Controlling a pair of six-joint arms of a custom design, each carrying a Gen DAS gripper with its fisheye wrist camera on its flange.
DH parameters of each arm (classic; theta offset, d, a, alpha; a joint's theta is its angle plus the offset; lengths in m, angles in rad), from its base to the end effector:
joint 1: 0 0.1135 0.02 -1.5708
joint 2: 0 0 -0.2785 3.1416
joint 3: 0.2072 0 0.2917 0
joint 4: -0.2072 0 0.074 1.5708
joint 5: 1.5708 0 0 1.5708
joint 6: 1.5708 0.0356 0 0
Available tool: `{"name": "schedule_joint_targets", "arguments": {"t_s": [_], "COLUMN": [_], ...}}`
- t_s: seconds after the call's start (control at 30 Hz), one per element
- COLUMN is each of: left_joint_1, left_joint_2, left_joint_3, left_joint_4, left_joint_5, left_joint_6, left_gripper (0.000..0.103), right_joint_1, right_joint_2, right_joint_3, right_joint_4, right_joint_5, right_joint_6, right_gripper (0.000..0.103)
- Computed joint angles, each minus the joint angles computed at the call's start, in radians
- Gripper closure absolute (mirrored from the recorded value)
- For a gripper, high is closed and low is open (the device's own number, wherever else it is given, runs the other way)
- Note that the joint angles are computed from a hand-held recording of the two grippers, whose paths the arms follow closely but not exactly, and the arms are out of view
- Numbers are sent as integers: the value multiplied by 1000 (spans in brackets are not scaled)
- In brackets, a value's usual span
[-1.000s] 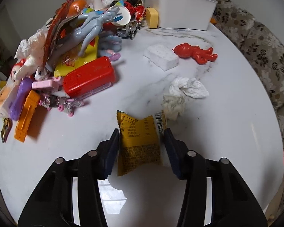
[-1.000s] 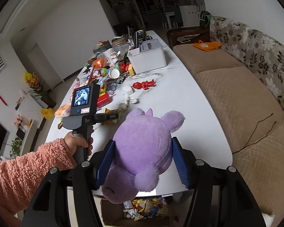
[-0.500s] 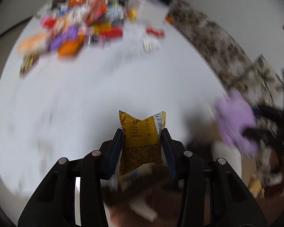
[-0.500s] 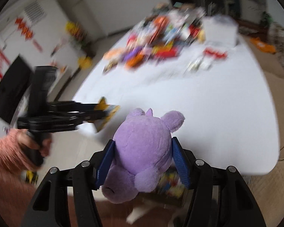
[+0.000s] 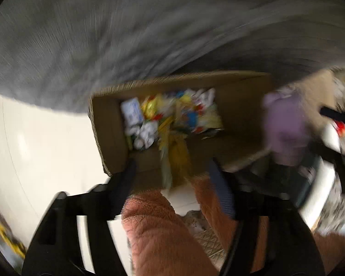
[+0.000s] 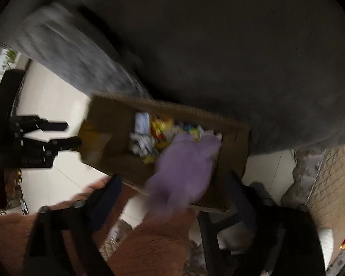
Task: Collect trash
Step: 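Lower both tools to the cardboard box and release the wrapper and plush toy, then grasp the white crumpled tissue with the right tool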
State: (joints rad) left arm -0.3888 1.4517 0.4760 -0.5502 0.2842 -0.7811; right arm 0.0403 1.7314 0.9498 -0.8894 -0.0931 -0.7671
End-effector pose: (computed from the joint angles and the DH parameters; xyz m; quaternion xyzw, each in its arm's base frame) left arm 0.1827 -0.0856 0.0792 0.1898 -0.9713 0.1303 0.0597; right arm 0.2981 0.0153 0.1210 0.3898 -0.9184 -0.0612 0.0302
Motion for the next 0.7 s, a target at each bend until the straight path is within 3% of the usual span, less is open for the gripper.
{"name": "schedule_joint_targets", "arguments": {"t_s": [0.07,0.1,0.2,0.37,0.53,0.63,0.7], "left_joint_1": [40,54,67,60,15,-14,-27], "left_joint_2": [169,179,51,-298,-551,-594,-582], "left_joint_3": [23,15,-10,46,243,397,516], "left_joint_4": [71,75,8,-297,-623,-720,-771], "left_joint_5": [24,30,9,-8,-48,-130,-173], "left_joint_6": [2,-4,13,139,164,158,152], "left_gripper": [34,34,31,22,22,22,22], "right_joint_1": [19,20,18,30,44,48,78], "right_joint_2": [55,61,4,-207,-182,-119,-49], "right_joint_3": [0,16,68,229,655,845,952], "right_joint_4": [52,45,-72,-401,-669,-622,-500], "right_joint_5": [57,52,-21,-215,-416,-460,-433], "right_joint_6": [26,41,50,-83,-117,-38,88], "right_gripper": [12,12,12,6,6,6,6]}}
